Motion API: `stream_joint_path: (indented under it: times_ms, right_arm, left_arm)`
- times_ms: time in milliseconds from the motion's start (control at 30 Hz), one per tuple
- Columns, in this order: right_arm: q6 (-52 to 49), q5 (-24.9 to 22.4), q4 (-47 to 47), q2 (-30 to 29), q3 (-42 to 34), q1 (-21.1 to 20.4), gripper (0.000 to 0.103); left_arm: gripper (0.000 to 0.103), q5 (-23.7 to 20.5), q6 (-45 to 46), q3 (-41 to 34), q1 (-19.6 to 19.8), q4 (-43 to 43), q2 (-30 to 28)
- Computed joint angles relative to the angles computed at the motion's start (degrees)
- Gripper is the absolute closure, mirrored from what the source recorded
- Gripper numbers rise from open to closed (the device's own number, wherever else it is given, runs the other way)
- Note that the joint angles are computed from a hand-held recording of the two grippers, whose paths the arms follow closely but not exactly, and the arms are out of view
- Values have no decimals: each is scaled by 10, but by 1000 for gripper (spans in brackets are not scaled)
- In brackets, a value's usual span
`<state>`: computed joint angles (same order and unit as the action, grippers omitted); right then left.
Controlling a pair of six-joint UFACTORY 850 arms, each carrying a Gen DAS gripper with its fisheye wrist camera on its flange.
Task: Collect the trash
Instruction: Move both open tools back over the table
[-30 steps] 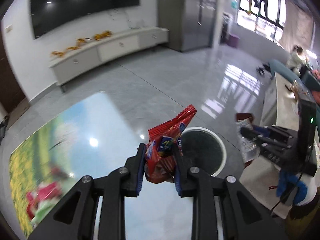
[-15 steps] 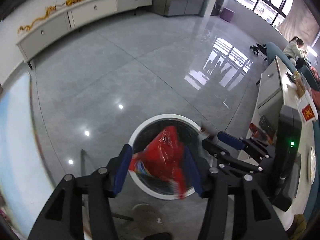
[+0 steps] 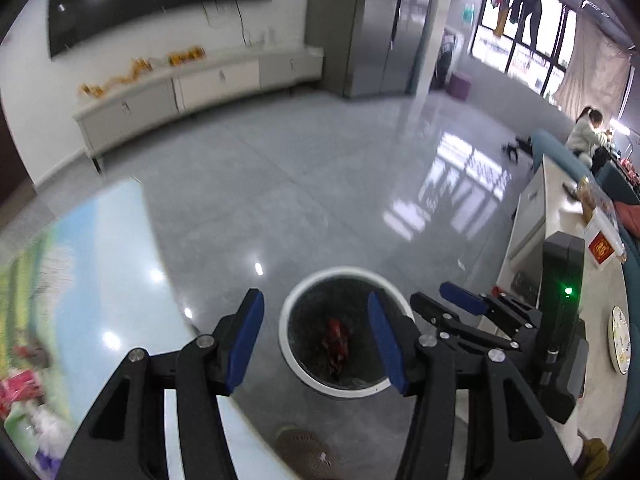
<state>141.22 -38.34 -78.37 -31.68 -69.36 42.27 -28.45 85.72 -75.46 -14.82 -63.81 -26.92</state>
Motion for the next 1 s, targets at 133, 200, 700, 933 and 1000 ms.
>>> stream_joint_path:
  times_ms: [133, 200, 700, 933, 1000]
  right_arm:
    - [-37, -92, 12, 20, -27, 55, 57]
    - [-62, -130, 16, 22, -49, 77, 56]
    - [-279, -227, -11, -84, -318, 177, 52]
    - [-392, -144, 47, -172, -445, 152, 50]
    - [-439, -127, 84, -207, -499, 146, 50]
  left_arm:
    - [51, -34, 133, 67, 44, -121, 71]
    - [51, -59, 182, 91, 72, -154, 103]
    - [50, -101, 354, 128, 372, -265, 131]
    - [43, -33, 345, 90, 440, -256, 40]
    - [36, -34, 317, 75, 449, -233, 14]
